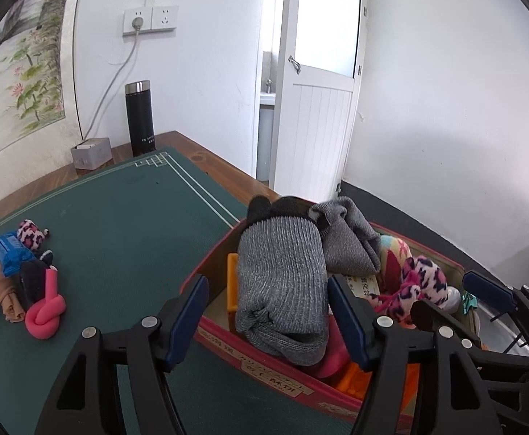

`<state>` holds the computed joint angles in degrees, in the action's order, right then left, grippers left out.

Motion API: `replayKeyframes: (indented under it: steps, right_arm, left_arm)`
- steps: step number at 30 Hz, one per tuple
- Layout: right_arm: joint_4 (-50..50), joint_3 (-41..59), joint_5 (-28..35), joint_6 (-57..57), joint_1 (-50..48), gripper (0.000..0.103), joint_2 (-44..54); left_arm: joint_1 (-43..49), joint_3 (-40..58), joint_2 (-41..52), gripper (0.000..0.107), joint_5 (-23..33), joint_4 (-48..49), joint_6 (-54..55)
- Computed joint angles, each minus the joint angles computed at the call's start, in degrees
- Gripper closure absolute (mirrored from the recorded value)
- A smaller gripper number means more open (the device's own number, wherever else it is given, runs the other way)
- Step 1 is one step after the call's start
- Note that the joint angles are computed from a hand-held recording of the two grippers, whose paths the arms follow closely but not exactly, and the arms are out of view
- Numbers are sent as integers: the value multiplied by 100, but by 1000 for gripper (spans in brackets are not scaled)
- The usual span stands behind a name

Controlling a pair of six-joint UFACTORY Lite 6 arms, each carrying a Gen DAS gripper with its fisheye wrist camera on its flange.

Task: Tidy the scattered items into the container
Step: 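Carry the grey sock and leopard plush over the red tin and release both, then move both grippers back to the pile toward the tan stocking and pink foam knot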

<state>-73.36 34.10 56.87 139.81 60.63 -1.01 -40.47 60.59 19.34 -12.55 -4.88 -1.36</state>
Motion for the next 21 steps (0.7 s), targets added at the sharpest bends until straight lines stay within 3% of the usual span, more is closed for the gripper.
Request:
replayKeyframes:
  steps: [6, 11, 21]
  right_arm:
    - [146, 417, 331, -220, 197, 25, 159]
    - [35, 1043, 392, -460, 256, 25, 556]
    - [-238, 3470, -110, -1474, 103, 25, 2450]
  left_arm:
    - [376, -436, -483, 38, -120, 401, -312]
    - [976, -841, -875, 29, -247, 737, -455]
    - [2856, -851, -753, 20, -337, 3887, -2906]
